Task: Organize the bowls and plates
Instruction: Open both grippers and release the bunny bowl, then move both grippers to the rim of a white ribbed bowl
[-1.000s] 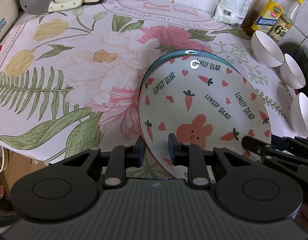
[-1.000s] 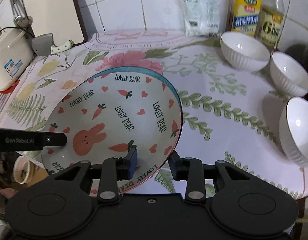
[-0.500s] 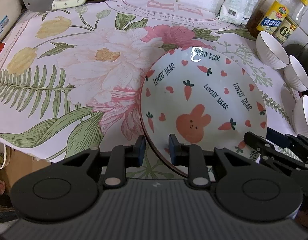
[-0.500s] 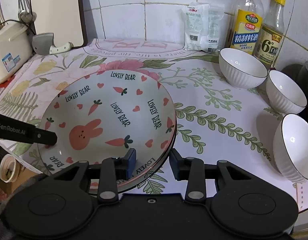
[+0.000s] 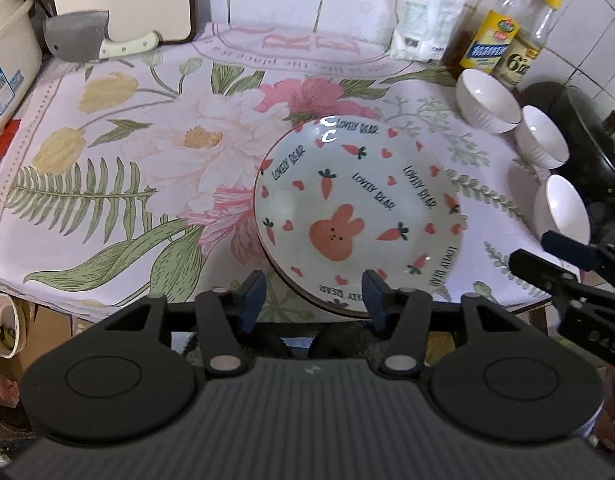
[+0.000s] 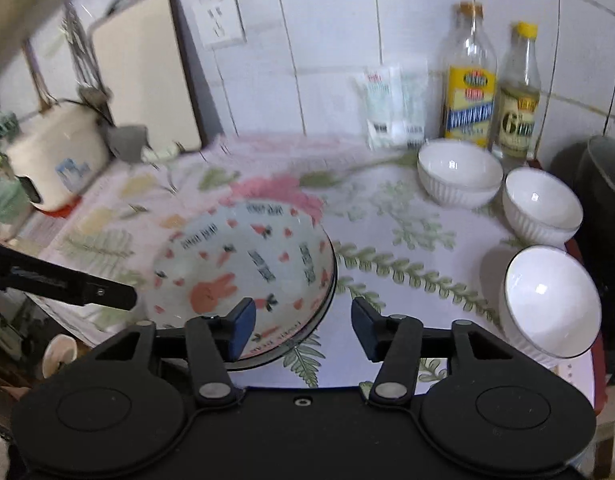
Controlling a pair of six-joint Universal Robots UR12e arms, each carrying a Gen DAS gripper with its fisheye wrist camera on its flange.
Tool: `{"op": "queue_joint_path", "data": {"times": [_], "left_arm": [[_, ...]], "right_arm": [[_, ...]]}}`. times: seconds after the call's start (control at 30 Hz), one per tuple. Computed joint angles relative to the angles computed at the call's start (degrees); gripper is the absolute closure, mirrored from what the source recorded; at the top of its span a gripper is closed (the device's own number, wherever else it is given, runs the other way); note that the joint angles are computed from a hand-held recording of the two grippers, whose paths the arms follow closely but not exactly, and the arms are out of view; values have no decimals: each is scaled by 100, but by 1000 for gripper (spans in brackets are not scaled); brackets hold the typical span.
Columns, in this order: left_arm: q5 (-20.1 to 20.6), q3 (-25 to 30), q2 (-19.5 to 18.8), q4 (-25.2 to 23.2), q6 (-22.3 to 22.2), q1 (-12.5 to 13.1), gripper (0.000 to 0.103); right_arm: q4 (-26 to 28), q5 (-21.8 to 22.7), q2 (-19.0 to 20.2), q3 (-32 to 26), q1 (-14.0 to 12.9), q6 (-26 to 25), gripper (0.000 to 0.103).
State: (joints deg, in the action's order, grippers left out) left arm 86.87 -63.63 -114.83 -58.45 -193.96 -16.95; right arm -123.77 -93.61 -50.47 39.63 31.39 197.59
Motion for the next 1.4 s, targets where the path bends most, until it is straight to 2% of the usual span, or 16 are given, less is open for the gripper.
{"op": "queue_joint_path", "data": {"times": [0.1,0.17,0.53,0.7,0.8,0.97,1.13,1.23,1.3,1.37,1.4], "left_arm": [[32,-13,64,9,73,-45,46],[47,-31,104,15,118,-81,39],[69,-2,176,73,484,-323,37],[95,131,109,76,671,-457,36],[199,201,52,133,656,-546,36],[237,365,-81,209,562,-650,36],[258,553,-270,363,676,-777,36],[266,666,-400,502,744,-856,36],[329,715,-490,685,779,-914,36],[601,755,-598,984,744,-1011,36],[614,801,-649,1041,706,-1036,36]], "right_arm": [[-149,-181,-176,218,22,-14,41],[-234,-259,-296,374,22,-21,39],[-1169,-483,-948,1352,-1,-350,32],[-1613,-746,-1203,1837,14,-465,30],[-1769,-771,-1342,2099,-14,-289,30],[-1978,-884,-1492,2408,-54,-180,30],[-2245,-1063,-1583,2698,-89,-247,29],[-2614,-1217,-1599,2927,-129,-210,27],[-2927,-1345,-1600,3083,-157,-161,24],[-3209,-1584,-1569,3196,-168,-106,16],[-3275,-1691,-1548,3230,-182,-119,16]]}}
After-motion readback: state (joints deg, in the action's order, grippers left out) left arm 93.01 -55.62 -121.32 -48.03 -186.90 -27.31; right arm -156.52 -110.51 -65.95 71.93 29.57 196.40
